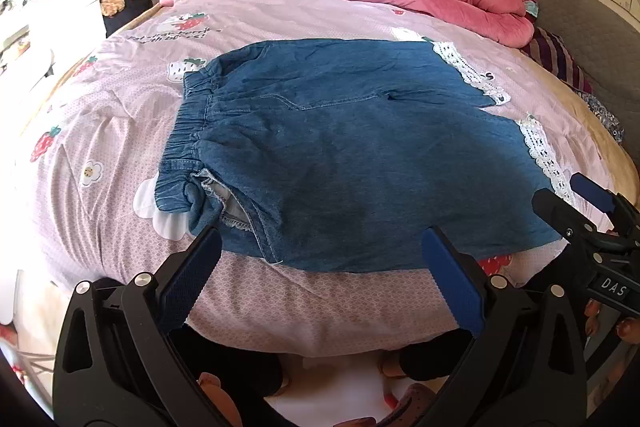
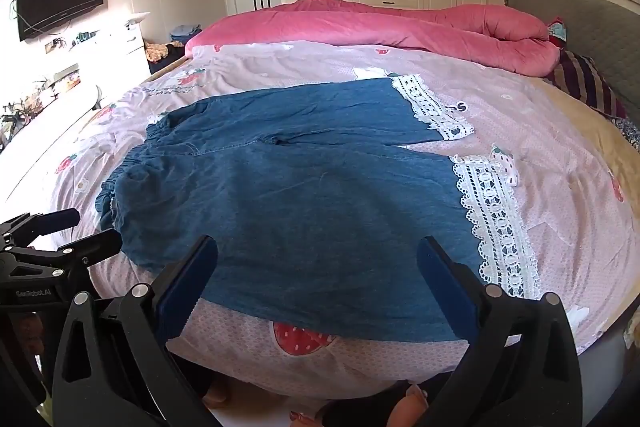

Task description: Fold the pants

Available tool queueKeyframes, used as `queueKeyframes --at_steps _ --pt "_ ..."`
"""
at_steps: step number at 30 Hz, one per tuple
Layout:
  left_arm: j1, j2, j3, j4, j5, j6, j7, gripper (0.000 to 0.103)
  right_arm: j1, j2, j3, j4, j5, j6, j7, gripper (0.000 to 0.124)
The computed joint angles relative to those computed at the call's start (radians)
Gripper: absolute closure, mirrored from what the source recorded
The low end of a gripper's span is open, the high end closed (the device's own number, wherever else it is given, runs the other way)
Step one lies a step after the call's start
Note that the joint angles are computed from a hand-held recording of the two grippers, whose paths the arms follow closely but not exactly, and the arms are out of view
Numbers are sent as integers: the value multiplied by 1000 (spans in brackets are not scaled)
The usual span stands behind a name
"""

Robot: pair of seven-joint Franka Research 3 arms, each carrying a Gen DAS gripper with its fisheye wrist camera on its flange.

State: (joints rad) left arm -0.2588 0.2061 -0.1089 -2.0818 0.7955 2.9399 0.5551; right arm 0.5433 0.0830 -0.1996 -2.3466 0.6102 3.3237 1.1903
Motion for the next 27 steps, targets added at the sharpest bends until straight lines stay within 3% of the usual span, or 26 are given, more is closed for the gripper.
queueKeyframes --at_steps 1,5,11,14,27 --pt "0 -1 1 -1 1 1 -1 9 46 5 -40 2 19 3 -14 25" --pt "-3 -2 4 -1 13 1 -10 9 119 9 -105 8 63 0 -51 25" --pt "-2 -6 4 -2 22 2 -17 9 102 9 -88 8 65 1 -57 25" --pt "0 -6 2 -1 23 1 -17 9 145 11 -131 11 72 -4 -59 25" --pt "-2 -5 3 1 40 -4 -33 9 187 17 -174 11 61 -4 -49 25"
